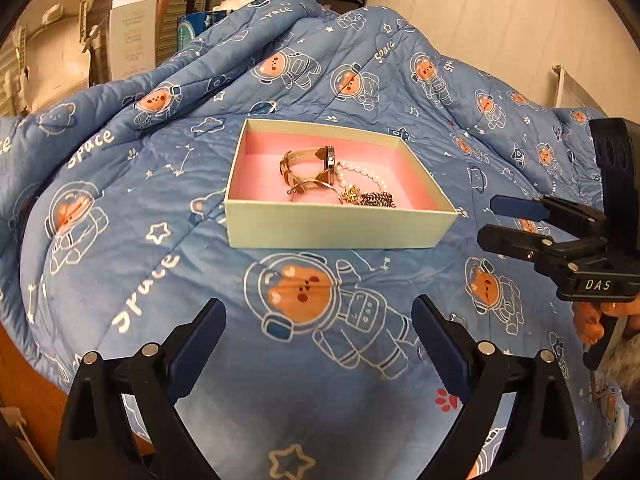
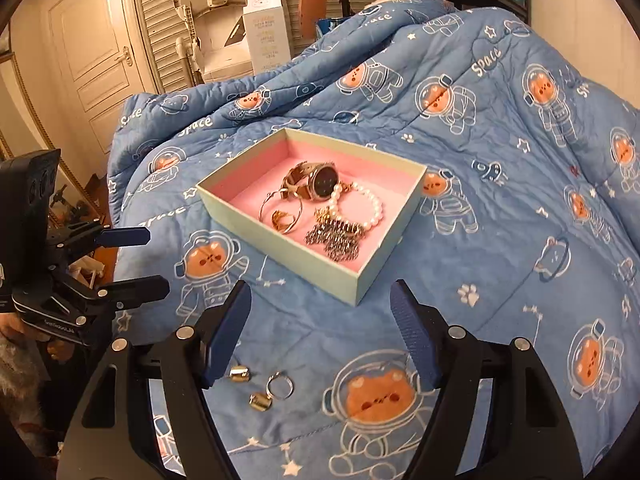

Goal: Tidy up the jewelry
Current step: 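Move both grippers back to the small rings and gold charms, then grasp a small silver ring with the left gripper while the right grasps a gold charm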

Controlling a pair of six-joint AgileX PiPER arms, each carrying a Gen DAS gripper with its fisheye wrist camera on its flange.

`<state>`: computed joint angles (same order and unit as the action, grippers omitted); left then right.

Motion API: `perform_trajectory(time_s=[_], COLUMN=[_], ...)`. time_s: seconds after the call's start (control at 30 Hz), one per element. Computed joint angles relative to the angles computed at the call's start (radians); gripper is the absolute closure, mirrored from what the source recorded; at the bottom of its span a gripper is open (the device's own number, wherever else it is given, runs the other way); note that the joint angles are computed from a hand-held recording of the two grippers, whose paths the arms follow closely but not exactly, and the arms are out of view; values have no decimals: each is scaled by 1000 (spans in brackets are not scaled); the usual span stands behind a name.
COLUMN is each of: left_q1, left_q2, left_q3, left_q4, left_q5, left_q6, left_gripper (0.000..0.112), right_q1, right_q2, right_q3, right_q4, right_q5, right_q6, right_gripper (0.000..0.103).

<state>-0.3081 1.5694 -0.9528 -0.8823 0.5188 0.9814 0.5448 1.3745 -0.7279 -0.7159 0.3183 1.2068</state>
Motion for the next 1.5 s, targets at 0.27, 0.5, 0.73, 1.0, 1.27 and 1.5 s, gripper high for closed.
perform_trajectory(time_s=[0.27, 0.5, 0.73, 1.0, 1.27, 1.5], left_q1=[-26, -57, -134, -208, -225, -239], left_q2=[-136, -126, -103, -31, 33, 33], left_q3=[225, 264, 276, 221, 196, 202], left_q4=[-262, -318, -334, -331, -445, -485], left_q5=[-67, -44, -120, -174, -142, -153], left_q6=[315, 396, 464, 595, 895, 965], left_gripper=[33, 54, 65, 76, 90, 92], right_q1=[169, 204, 201, 197, 180, 179], right_q2=[-14, 35, 112, 106, 75, 77], right_q3=[136, 150, 95, 113, 152, 153], right_q4=[-120, -74, -116, -162, -159, -171], right_q5=[4, -89, -62, -56, -80, -84], right_q6=[323, 329, 390, 428, 439, 448], right_gripper=[49, 72, 83, 89, 89, 89])
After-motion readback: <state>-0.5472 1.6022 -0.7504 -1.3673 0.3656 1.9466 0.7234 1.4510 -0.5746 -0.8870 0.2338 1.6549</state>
